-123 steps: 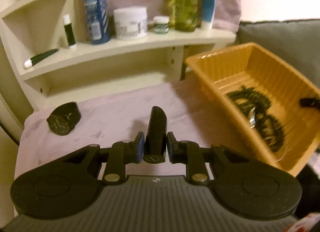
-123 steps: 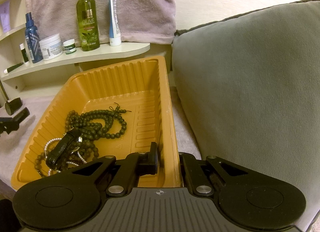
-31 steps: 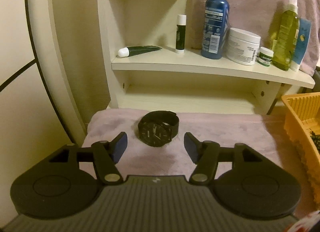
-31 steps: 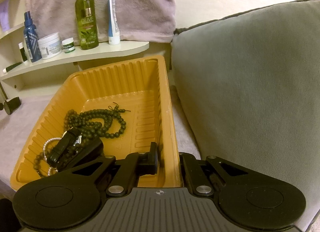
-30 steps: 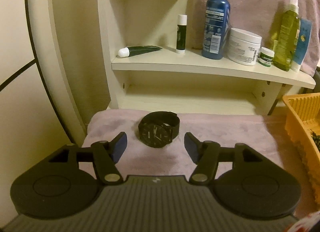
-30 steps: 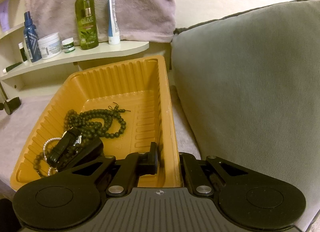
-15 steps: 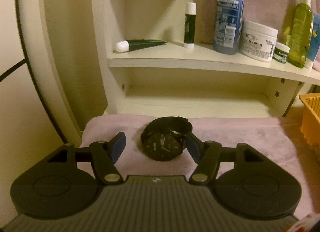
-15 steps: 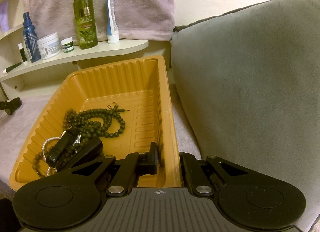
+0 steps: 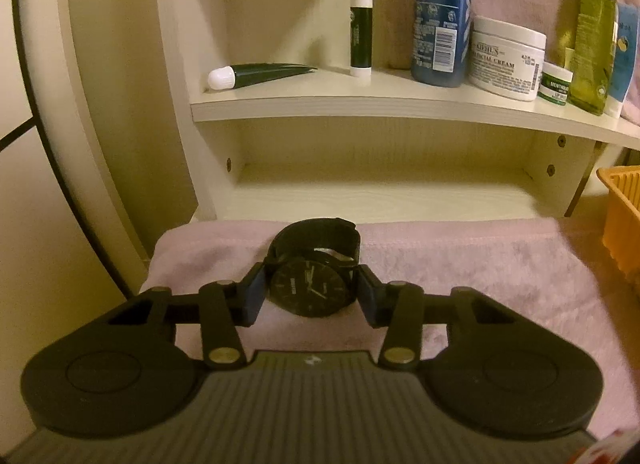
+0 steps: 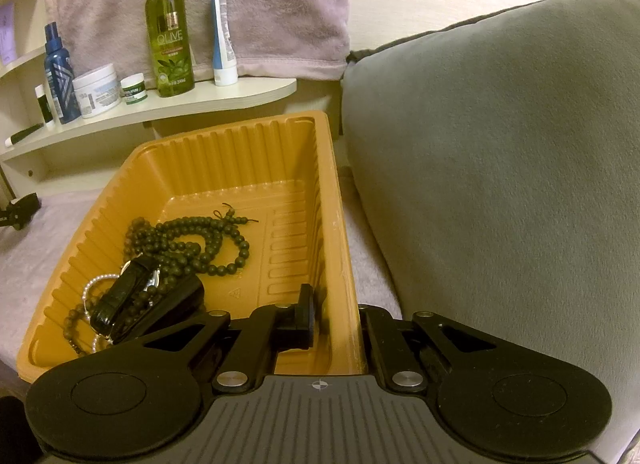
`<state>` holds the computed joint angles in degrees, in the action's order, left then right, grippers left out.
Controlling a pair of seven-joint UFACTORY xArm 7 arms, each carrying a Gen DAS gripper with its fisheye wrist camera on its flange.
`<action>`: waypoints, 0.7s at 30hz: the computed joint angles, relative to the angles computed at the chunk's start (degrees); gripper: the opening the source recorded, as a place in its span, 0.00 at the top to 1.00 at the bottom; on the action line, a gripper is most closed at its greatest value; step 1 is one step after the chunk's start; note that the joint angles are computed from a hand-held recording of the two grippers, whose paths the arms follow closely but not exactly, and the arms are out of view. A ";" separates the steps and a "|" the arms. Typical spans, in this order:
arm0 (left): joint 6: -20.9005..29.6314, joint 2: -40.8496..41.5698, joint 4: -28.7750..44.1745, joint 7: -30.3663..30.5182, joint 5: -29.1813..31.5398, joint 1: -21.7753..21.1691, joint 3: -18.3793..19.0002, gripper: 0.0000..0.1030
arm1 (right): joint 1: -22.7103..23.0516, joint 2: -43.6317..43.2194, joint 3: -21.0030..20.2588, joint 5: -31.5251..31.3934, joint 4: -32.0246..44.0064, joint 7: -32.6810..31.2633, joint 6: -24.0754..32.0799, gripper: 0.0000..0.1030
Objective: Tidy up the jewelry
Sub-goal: 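Move the left tool to the black watch and grasp it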
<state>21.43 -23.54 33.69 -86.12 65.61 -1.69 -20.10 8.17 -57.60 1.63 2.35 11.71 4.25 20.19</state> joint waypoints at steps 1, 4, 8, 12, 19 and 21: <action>0.15 -0.28 -0.16 0.47 -0.57 -0.31 0.18 0.58 | -0.01 0.04 0.05 -0.02 0.01 0.05 -0.04 0.94; 0.81 -1.08 -0.47 3.11 -3.53 -1.34 0.59 0.59 | -0.04 0.21 0.03 -0.03 -0.05 0.13 -0.37 0.94; 1.67 -3.25 -1.29 7.51 -8.45 -2.59 0.29 0.59 | 0.08 0.15 -0.09 -0.01 -0.27 0.14 -0.70 0.94; 2.58 -6.18 -2.15 11.47 -13.92 -3.58 -1.09 0.59 | 0.22 0.11 -0.15 0.18 -0.33 0.32 -0.74 0.94; 4.26 -9.83 -2.23 16.78 -22.04 -4.64 -4.33 0.60 | 0.67 -0.35 -0.88 0.80 -0.74 0.30 -1.14 0.94; 4.45 -10.28 -2.05 17.98 -23.66 -4.70 -5.11 0.61 | 0.78 -0.31 -1.20 0.97 -0.90 0.13 -1.46 0.94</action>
